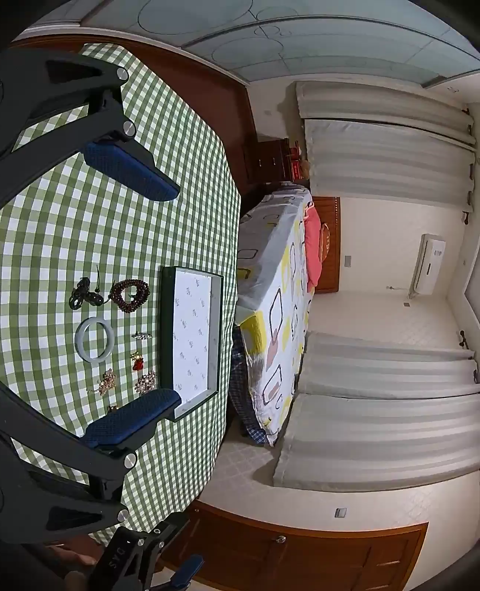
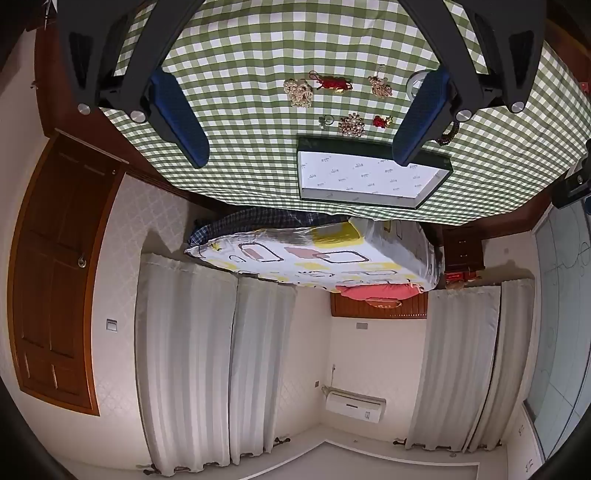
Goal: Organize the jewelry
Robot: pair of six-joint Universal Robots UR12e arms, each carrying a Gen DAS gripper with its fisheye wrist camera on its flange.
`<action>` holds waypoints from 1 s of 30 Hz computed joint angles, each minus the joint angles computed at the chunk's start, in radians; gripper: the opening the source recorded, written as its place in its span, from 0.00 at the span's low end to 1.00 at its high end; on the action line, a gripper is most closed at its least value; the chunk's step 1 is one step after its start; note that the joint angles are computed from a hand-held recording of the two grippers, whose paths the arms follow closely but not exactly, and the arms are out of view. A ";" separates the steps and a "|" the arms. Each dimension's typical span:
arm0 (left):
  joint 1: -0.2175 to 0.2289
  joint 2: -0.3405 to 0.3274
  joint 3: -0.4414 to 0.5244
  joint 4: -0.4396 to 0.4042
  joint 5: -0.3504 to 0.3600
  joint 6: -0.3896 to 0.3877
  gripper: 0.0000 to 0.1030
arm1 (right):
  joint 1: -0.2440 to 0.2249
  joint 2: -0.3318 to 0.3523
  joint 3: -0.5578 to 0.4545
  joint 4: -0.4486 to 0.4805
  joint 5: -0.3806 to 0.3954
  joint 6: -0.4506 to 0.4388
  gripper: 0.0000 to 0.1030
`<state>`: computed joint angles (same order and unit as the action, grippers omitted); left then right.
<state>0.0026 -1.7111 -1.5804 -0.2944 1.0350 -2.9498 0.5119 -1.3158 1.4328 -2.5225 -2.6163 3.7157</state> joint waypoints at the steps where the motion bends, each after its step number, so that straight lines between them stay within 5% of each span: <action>1: 0.000 0.000 0.000 -0.002 0.001 0.002 0.96 | 0.000 0.001 0.000 -0.008 -0.002 -0.004 0.94; 30: -0.003 0.002 0.011 -0.006 0.018 0.000 0.96 | 0.003 0.003 -0.001 -0.018 -0.008 -0.015 0.94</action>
